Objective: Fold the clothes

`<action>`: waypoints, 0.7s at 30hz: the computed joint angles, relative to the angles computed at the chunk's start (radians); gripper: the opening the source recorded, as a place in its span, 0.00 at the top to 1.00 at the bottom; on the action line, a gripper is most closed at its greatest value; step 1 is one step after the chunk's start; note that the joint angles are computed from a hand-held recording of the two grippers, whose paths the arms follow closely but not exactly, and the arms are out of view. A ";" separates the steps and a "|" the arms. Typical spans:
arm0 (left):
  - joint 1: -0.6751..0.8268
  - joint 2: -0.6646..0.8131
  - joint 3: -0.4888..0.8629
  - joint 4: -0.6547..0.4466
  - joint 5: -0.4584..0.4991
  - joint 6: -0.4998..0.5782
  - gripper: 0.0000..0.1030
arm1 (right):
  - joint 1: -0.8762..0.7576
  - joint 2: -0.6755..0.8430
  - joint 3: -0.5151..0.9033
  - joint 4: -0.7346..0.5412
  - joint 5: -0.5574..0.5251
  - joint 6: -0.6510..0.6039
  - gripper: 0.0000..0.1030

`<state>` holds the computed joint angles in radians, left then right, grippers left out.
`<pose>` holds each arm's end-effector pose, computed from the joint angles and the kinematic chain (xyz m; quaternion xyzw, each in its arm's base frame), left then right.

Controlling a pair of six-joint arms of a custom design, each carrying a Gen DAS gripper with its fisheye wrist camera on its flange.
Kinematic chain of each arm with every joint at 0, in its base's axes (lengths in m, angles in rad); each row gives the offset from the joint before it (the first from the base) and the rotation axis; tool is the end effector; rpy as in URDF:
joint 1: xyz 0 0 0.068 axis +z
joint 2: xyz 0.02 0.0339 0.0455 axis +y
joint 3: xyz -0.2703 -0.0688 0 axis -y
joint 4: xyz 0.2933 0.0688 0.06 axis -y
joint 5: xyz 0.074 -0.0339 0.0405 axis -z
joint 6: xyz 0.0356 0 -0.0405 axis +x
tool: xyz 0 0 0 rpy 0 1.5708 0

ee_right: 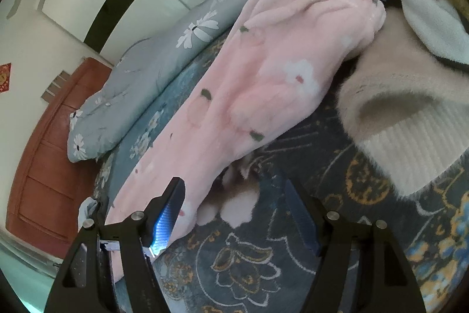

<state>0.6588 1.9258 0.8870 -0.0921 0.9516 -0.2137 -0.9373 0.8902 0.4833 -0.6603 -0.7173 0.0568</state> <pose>0.2983 0.1942 0.0590 -0.2760 0.8285 -0.3932 0.2878 0.1323 -0.1406 0.1743 0.3555 0.8388 0.2081 0.3559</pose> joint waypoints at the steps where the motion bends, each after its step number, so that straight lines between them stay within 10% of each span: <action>1: -0.008 0.019 0.039 -0.044 0.002 0.029 0.41 | 0.009 -0.003 0.001 0.001 0.006 0.006 0.30; 6: -0.054 0.095 0.213 -0.267 0.022 0.219 0.43 | 0.055 -0.014 0.009 0.007 0.037 0.036 0.30; 8: -0.073 0.091 0.226 -0.268 0.008 0.242 0.43 | 0.082 -0.019 0.012 0.010 0.058 0.057 0.30; 11: -0.088 0.053 0.213 -0.282 -0.023 0.291 0.81 | 0.132 -0.034 0.019 0.010 0.093 0.093 0.30; 17: -0.063 -0.064 0.161 -0.086 0.027 0.161 0.88 | 0.208 -0.072 0.041 -0.004 0.145 0.142 0.30; 21: -0.065 0.022 0.235 -0.123 -0.134 0.186 0.95 | 0.197 -0.089 0.034 -0.004 0.152 0.151 0.30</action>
